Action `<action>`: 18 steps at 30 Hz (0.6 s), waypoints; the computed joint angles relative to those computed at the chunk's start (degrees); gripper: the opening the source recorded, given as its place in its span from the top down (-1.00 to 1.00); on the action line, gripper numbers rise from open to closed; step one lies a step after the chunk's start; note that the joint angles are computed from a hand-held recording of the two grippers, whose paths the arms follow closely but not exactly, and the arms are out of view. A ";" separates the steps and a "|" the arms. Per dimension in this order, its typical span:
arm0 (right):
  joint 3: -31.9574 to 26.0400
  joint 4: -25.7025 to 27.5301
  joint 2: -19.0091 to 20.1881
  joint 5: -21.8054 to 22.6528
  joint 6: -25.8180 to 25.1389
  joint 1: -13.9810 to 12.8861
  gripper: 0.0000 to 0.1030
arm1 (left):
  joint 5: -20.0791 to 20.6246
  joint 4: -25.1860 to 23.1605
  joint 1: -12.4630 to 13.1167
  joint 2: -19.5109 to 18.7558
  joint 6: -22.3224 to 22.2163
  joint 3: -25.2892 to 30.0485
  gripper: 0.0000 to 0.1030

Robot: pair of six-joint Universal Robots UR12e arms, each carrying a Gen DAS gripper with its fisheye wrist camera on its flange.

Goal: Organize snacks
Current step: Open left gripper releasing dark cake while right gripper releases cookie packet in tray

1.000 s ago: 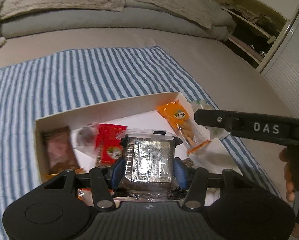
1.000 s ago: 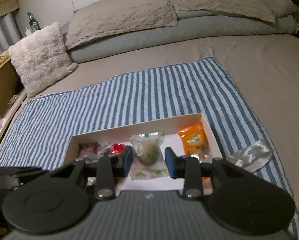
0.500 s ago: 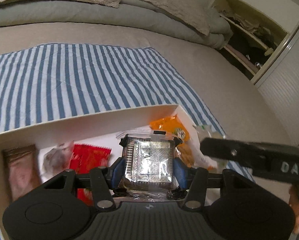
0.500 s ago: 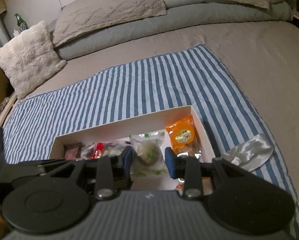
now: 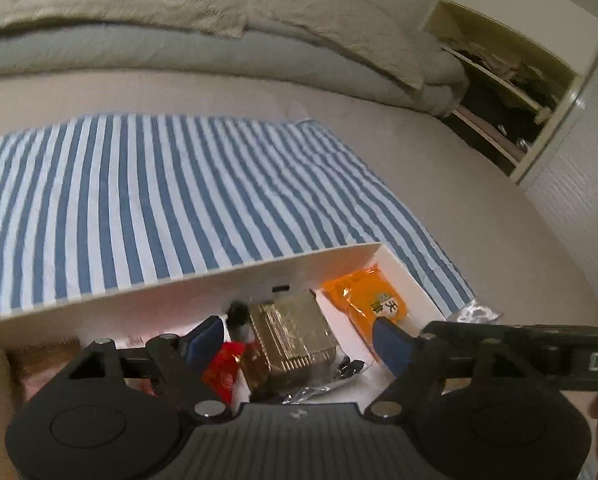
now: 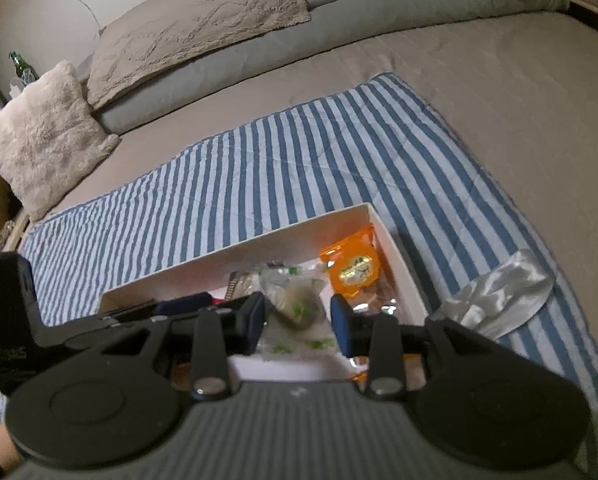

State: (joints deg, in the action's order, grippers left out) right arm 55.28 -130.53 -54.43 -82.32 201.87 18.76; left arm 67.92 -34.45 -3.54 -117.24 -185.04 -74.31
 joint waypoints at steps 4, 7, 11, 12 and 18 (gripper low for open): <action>-1.18 2.58 0.53 -0.25 1.00 0.03 -0.24 | 2.75 -1.84 -0.27 0.76 4.19 0.08 -0.60; -1.65 4.25 0.59 -1.30 1.23 0.23 -0.27 | 4.11 -3.49 -0.30 1.42 6.08 -0.21 -0.61; -1.54 5.90 0.24 -2.11 0.36 0.38 -0.33 | 4.98 -5.73 -0.28 2.17 6.58 -0.48 -0.68; -1.26 6.07 0.04 -2.37 0.15 0.41 -0.36 | 5.07 -6.22 -0.24 2.36 6.65 -0.56 -0.69; -0.05 7.08 -1.12 -3.85 -0.83 0.63 -0.54 | 6.09 -8.37 -0.18 3.48 6.89 -1.02 -0.82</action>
